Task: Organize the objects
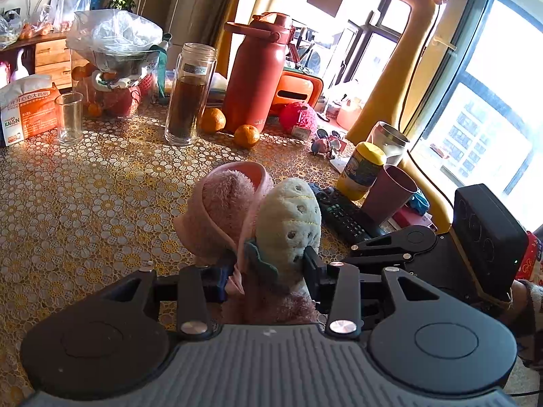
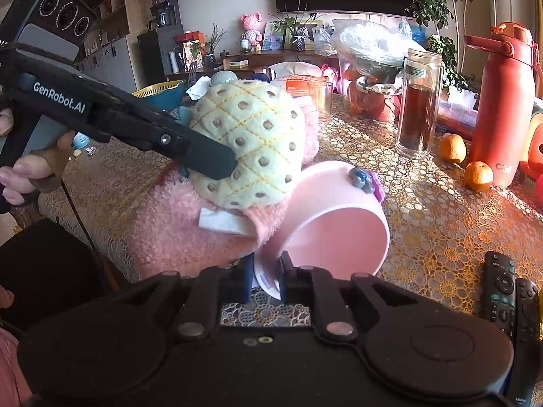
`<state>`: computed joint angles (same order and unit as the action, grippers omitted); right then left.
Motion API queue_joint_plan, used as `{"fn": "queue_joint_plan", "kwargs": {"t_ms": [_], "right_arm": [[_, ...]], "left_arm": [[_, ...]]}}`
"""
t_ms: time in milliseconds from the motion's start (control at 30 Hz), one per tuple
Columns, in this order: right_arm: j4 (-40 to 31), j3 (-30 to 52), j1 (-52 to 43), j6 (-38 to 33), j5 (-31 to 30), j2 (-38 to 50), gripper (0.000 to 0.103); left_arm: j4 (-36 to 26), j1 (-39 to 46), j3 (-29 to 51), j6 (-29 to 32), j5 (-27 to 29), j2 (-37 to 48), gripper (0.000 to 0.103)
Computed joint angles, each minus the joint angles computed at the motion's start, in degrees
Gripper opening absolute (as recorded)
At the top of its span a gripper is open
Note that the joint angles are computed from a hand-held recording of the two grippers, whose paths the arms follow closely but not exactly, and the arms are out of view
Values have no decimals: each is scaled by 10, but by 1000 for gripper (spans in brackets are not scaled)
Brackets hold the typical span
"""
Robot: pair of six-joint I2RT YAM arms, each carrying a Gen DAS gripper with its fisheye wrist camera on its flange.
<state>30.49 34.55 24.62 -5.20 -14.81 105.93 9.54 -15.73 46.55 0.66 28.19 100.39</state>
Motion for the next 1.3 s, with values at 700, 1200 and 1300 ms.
{"fn": "queue_joint_plan", "kwargs": {"t_ms": [700, 1200, 1300], "right_arm": [[16, -16, -7, 33, -15, -17, 18], [147, -40, -39, 215, -14, -11, 27], [172, -30, -42, 266, -11, 9, 27]], "left_arm": [[5, 31, 6, -19, -4, 46, 40], [10, 13, -10, -3, -29, 80, 40], [11, 6, -12, 2, -33, 83, 40]]}}
